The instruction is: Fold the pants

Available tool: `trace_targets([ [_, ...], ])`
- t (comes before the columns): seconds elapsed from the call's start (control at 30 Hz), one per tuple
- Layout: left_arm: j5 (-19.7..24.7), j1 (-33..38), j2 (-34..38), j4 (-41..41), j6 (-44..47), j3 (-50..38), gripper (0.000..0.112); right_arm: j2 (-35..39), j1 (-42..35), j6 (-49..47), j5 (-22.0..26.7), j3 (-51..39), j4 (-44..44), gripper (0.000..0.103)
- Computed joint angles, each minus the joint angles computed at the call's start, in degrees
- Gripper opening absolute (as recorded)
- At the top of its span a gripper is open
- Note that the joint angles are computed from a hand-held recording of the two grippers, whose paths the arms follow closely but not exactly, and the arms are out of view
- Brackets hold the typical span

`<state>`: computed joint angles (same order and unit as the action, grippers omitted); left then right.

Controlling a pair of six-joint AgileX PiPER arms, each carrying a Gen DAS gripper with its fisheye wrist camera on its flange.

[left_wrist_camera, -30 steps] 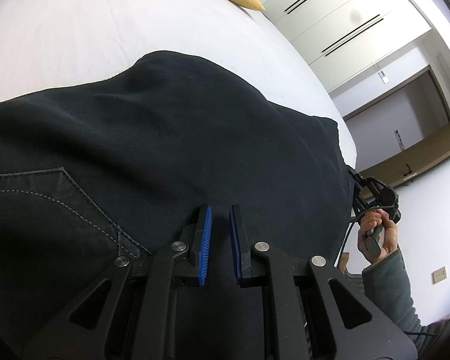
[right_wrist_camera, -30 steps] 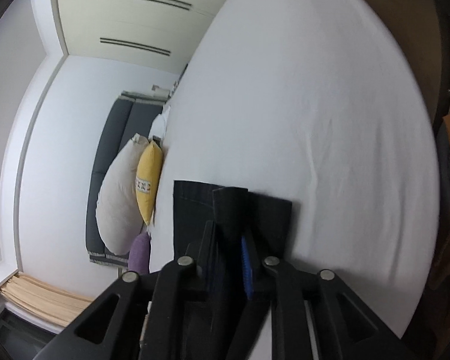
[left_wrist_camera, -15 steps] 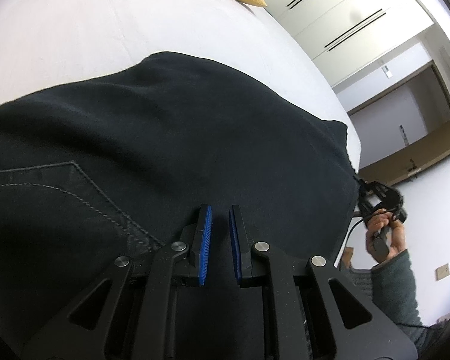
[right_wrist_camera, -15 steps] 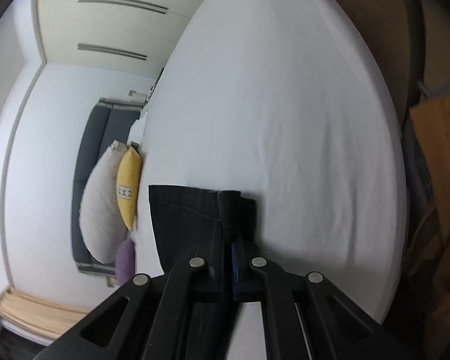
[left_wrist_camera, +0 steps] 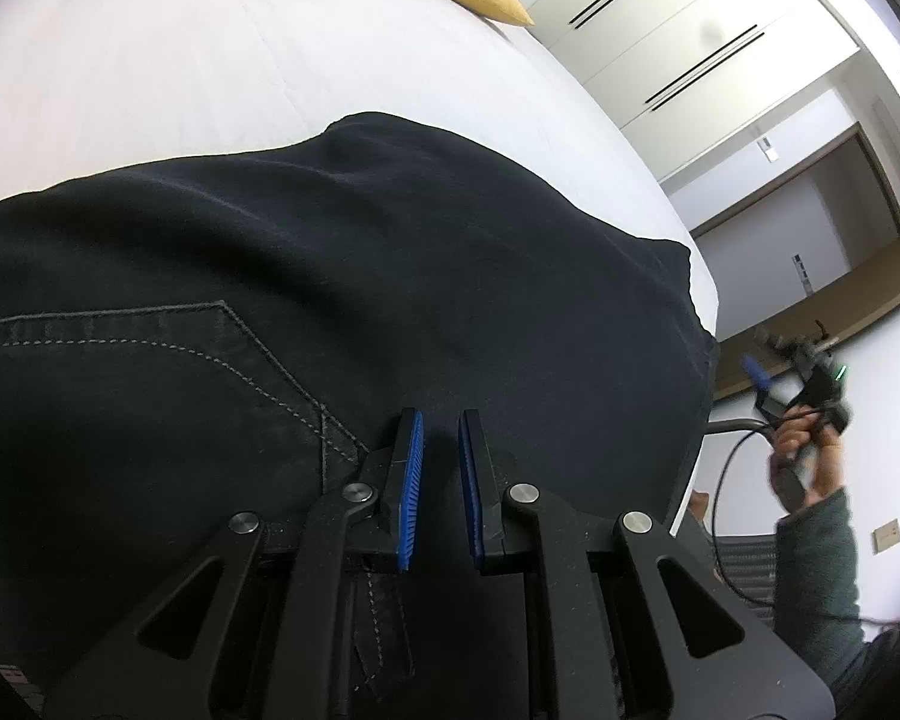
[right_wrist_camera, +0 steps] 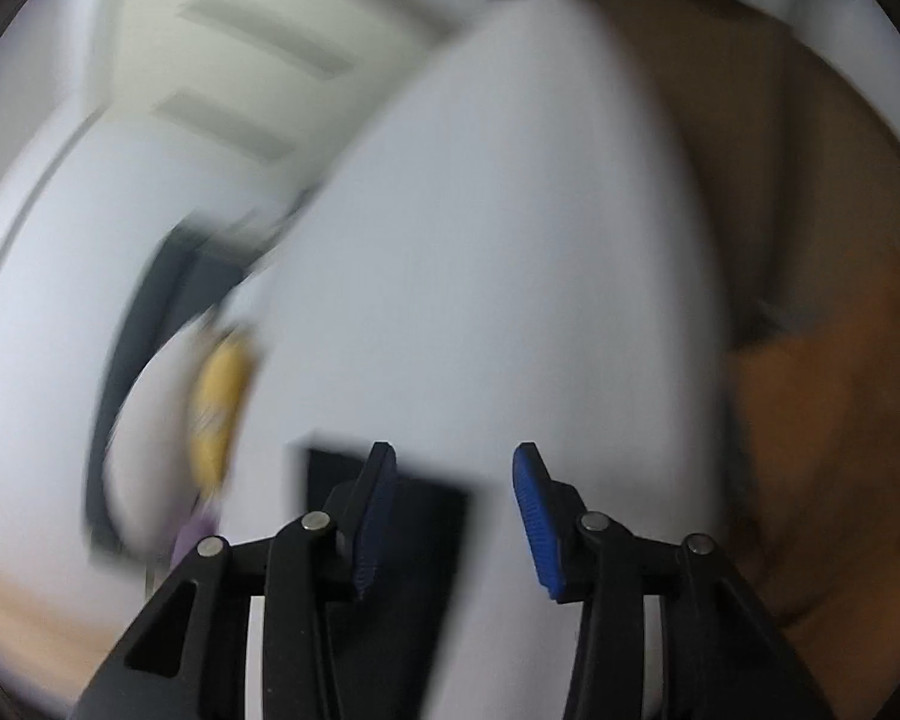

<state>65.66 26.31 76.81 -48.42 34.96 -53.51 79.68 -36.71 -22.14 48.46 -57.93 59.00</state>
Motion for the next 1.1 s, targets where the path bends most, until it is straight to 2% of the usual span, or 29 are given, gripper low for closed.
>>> trace_targets([
  [0.07,-0.21,-0.25,-0.15,0.15,-0.72,-0.14,0.012,3.69,8.16,-6.68,8.31,-4.49,3.52,0.045],
  [0.1,-0.26,-0.24,-0.33,0.13,-1.16,-0.09,0.012,5.29,10.88,-8.45,10.64,-5.42,4.65,0.044],
  [0.2,-0.42,-0.56,-1.1,0.34,-1.66,0.31,0.012,11.45,19.08,-7.07,13.39,-6.59,1.05,0.044],
  [0.27,0.76,0.92,-1.12,0.04,-0.17,0.44,0.012,13.01,19.59,-8.3,10.89,-4.64,-1.96,0.044],
  [0.33,1.58,2.11,-0.76,-0.92,1.18,0.68,0.012,15.53,14.66,-11.12,9.2,-2.51,-1.95,0.0],
  [0.4,2.55,3.6,-0.24,-1.62,2.58,0.59,0.012,17.63,5.24,-15.58,9.71,-0.58,3.23,0.0],
  [0.43,2.48,3.81,-0.34,-1.88,2.95,0.8,0.012,17.28,2.66,-15.68,7.54,-0.56,3.34,0.0],
  [0.5,3.02,4.57,-0.34,-1.47,3.7,0.27,0.012,15.05,-1.51,-9.0,1.88,-2.68,-2.28,0.0],
  [0.53,2.83,4.61,-0.48,-1.43,3.98,0.37,0.012,14.88,-1.43,-5.57,1.72,-4.51,-4.16,0.0],
  [0.57,2.88,4.8,-0.56,-1.45,4.16,0.43,0.012,13.81,-0.87,-4.03,2.36,-6.26,-5.45,0.005],
  [0.6,2.32,4.29,-0.81,-1.48,3.86,0.74,0.012,11.86,1.52,-4.78,2.96,-7.77,-5.75,0.005],
  [0.63,2.02,4.08,-0.92,-1.26,3.55,0.69,0.012,12.06,3.91,-6.62,5.67,-9.97,-3.75,0.005],
  [0.7,1.38,2.87,-1.3,-0.12,1.75,0.1,0.012,14.67,12.3,-9.1,14.46,-15.1,-1.27,0.007],
  [0.8,0.73,1.11,-1.94,1.69,-0.24,-0.56,0.012,22.12,25.19,-10.64,20.47,-20.48,-0.5,0.024],
  [0.83,0.27,0.48,-2.07,1.78,-0.7,-0.36,0.012,24.45,27.87,-10.68,20.8,-21.26,-1.48,0.024],
  [0.9,-0.61,-0.92,-2.22,1.99,-2.07,-0.14,0.012,30.77,30.11,-7.01,18.06,-24.03,-5.53,0.024],
  [0.93,-1.46,-2.19,-2.36,2.22,-3.22,0.04,0.012,33.47,28.04,-5.13,16.2,-24.37,-5.24,0.005],
  [0.97,-1.22,-2.49,-2.11,2.76,-3.99,-0.67,0.012,35.38,25.11,-4.29,14.98,-25.08,-3.65,0.0],
  [1.03,-0.76,-4.2,-1.38,5.28,-8.13,-3.3,0.012,36.1,19.47,-5.88,12.0,-24.3,0.26,0.0],
  [1.1,-0.63,-6.48,-0.36,5.25,-10.52,-7.67,0.012,35.98,15.89,-3.98,8.27,-24.94,-0.16,0.0],
])
